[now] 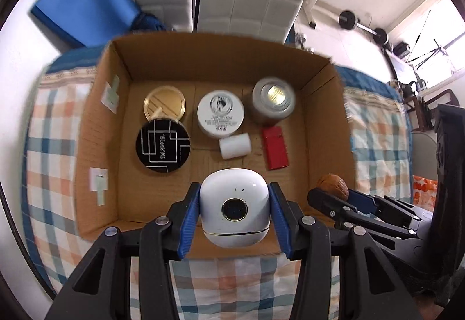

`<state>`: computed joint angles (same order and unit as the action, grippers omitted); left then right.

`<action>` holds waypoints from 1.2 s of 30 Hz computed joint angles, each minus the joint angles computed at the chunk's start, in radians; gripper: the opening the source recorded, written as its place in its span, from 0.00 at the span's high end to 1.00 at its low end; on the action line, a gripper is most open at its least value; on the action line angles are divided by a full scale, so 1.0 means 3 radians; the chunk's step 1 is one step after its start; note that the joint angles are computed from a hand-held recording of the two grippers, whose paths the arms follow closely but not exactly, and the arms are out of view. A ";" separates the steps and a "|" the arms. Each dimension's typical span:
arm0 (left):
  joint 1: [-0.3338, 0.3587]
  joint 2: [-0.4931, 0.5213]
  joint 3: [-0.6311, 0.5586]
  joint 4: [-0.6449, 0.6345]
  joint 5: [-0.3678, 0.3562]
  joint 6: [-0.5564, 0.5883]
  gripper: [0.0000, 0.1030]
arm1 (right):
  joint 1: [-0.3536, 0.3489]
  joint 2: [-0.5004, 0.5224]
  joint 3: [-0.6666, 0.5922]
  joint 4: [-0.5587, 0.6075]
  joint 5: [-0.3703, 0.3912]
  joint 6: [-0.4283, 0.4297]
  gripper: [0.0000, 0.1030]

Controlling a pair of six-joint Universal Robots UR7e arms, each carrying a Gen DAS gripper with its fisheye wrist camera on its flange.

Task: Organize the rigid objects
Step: 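Lower the white device and walnut into the box and open both tools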

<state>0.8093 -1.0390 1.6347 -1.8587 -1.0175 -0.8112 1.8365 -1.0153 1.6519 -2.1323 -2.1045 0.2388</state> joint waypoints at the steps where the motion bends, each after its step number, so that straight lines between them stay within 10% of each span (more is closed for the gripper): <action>1: 0.0065 0.0028 -0.0005 -0.0030 -0.0052 0.0037 0.58 | -0.0026 0.0046 -0.0014 0.0000 -0.0002 0.0011 0.59; 20: 0.0567 0.0373 -0.0053 -0.0020 -0.0428 0.0125 0.58 | -0.0261 0.0745 -0.0423 0.0514 -0.0220 0.0304 0.57; 31: 0.0383 0.0172 0.0012 0.0050 -0.0237 -0.0057 0.45 | -0.0153 0.0765 -0.0510 0.0596 -0.0273 0.0322 0.38; 36: 0.0212 0.0047 -0.0029 0.0165 -0.0015 -0.0183 0.19 | -0.0013 0.0683 -0.0487 0.0517 -0.0337 0.0300 0.22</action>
